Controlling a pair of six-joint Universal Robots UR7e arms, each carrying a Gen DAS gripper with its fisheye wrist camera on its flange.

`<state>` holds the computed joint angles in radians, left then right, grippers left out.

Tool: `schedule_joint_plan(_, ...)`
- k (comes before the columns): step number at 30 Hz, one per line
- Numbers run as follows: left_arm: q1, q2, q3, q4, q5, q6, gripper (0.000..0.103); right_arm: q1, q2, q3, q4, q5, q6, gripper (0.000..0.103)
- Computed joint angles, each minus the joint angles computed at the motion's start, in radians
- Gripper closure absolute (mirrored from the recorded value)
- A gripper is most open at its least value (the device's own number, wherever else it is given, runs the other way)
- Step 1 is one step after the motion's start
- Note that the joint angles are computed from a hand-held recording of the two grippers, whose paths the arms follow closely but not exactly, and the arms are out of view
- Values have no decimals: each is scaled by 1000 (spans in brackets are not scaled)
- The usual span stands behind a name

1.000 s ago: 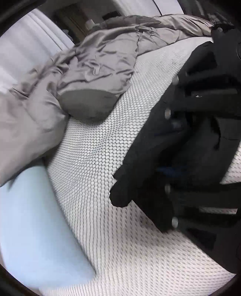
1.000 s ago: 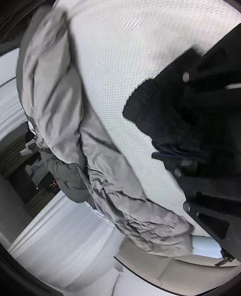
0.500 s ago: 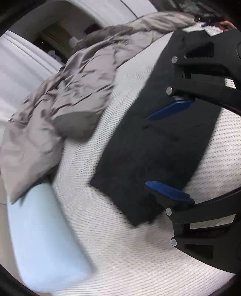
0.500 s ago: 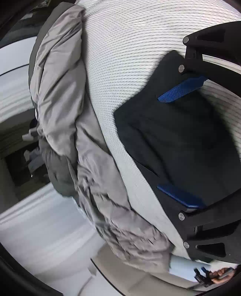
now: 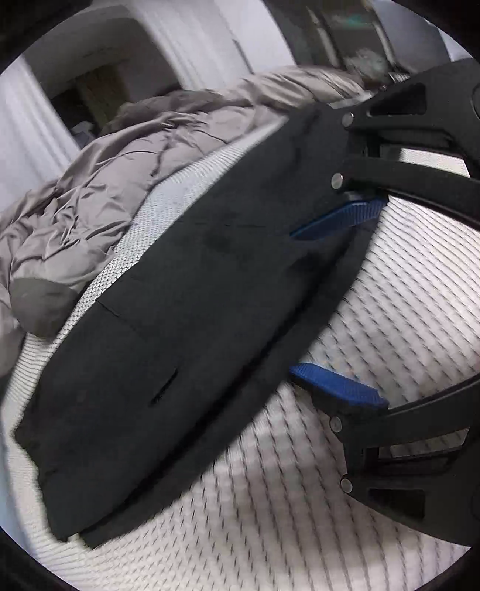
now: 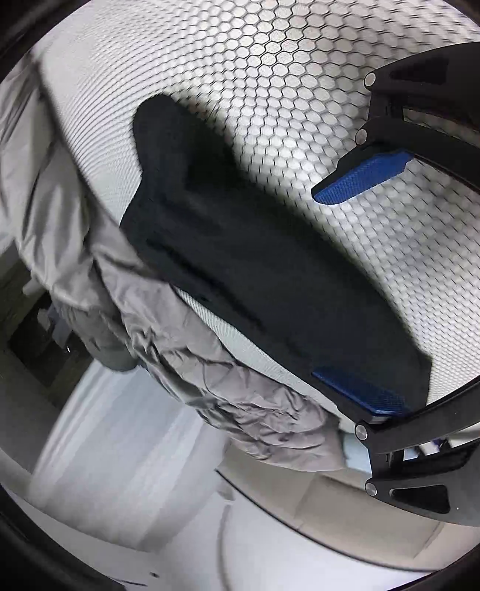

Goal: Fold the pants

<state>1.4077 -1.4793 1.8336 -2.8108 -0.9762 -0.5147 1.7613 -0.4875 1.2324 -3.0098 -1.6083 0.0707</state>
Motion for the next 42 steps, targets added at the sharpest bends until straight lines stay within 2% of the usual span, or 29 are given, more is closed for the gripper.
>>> schedule_joint_plan(1, 10, 20, 0, -63, -21, 4, 38, -8, 7, -10, 1, -9, 25, 12)
schedule_joint_plan(2, 17, 35, -9, -89, -26, 0, 46, -19, 13, -23, 13, 2, 62, 12)
schedule_joint_plan(3, 21, 45, -20, -94, -17, -5, 54, -35, 22, -42, 31, 49, 98, 12)
schedule_joint_plan(4, 18, 55, -25, -103, 13, -11, 74, -44, 31, -64, 52, 79, 115, 13)
schedule_joint_plan(5, 14, 64, -24, -110, 51, -19, 87, -52, 49, -105, 92, 111, 120, 14)
schedule_joint_plan(6, 26, 64, -40, -98, 46, -20, 90, -56, 65, -137, 112, 126, 111, 17)
schedule_joint_plan(7, 29, 63, -34, -113, 40, -21, 95, -57, 84, -175, 135, 127, 96, 27)
schedule_joint_plan(8, 32, 57, -26, -126, 27, -17, 96, -57, 98, -199, 143, 117, 89, 45)
schedule_joint_plan(9, 33, 49, -18, -135, 19, 0, 97, -59, 108, -213, 142, 100, 105, 57)
schedule_joint_plan(10, 30, 46, -16, -140, 22, 18, 97, -61, 114, -226, 147, 91, 128, 81)
schedule_joint_plan(11, 21, 45, -14, -145, 41, 42, 98, -66, 111, -214, 129, 82, 163, 93)
schedule_joint_plan(13, -10, 20, 18, -152, 115, 95, 99, -70, 101, -192, 103, 77, 187, 99)
schedule_joint_plan(15, -42, -27, 70, -155, 179, 136, 99, -47, 89, -168, 81, 5, 127, 100)
schedule_joint_plan(16, -50, -66, 104, -150, 177, 134, 99, -31, 84, -157, 78, -41, 79, 100)
schedule_joint_plan(18, -52, -122, 135, -119, 148, 123, 99, -19, 50, -96, 60, -56, 26, 100)
schedule_joint_plan(20, -74, -176, 176, -85, 172, 154, 97, -30, -24, 22, 41, -8, 23, 100)
schedule_joint_plan(22, -106, -208, 200, -39, 241, 193, 95, -46, -82, 117, 39, 33, 18, 100)
schedule_joint_plan(23, -122, -216, 211, -43, 268, 217, 93, -51, -99, 144, 54, 35, 5, 95)
schedule_joint_plan(25, -152, -232, 230, -54, 307, 258, 92, -58, -115, 154, 124, 27, -43, 94)
schedule_joint_plan(27, -200, -242, 253, -104, 367, 312, 88, -75, -145, 197, 105, 69, -71, 84)
schedule_joint_plan(29, -252, -254, 274, -164, 406, 373, 74, -79, -183, 254, 40, 63, -70, 59)
schedule_joint_plan(30, -277, -261, 288, -195, 413, 401, 68, -85, -198, 277, -6, 81, -66, 55)
schedule_joint_plan(31, -296, -262, 298, -236, 406, 438, 54, -91, -205, 292, -52, 95, -55, 53)
schedule_joint_plan(32, -316, -262, 308, -271, 396, 472, 39, -95, -208, 297, -76, 97, -43, 53)
schedule_joint_plan(34, -346, -247, 318, -329, 390, 530, 30, -108, -203, 286, -80, 105, -4, 53)
schedule_joint_plan(36, -379, -243, 317, -318, 388, 573, 30, -115, -189, 271, -63, 86, 39, 73)
schedule_joint_plan(38, -422, -223, 320, -405, 428, 643, 23, -101, -174, 253, -71, 12, 44, 90)
schedule_joint_plan(40, -446, -232, 331, -423, 464, 648, 19, -93, -182, 272, -116, -2, 11, 93)
schedule_joint_plan(42, -447, -246, 340, -405, 470, 605, 19, -74, -193, 285, -118, -70, -46, 92)
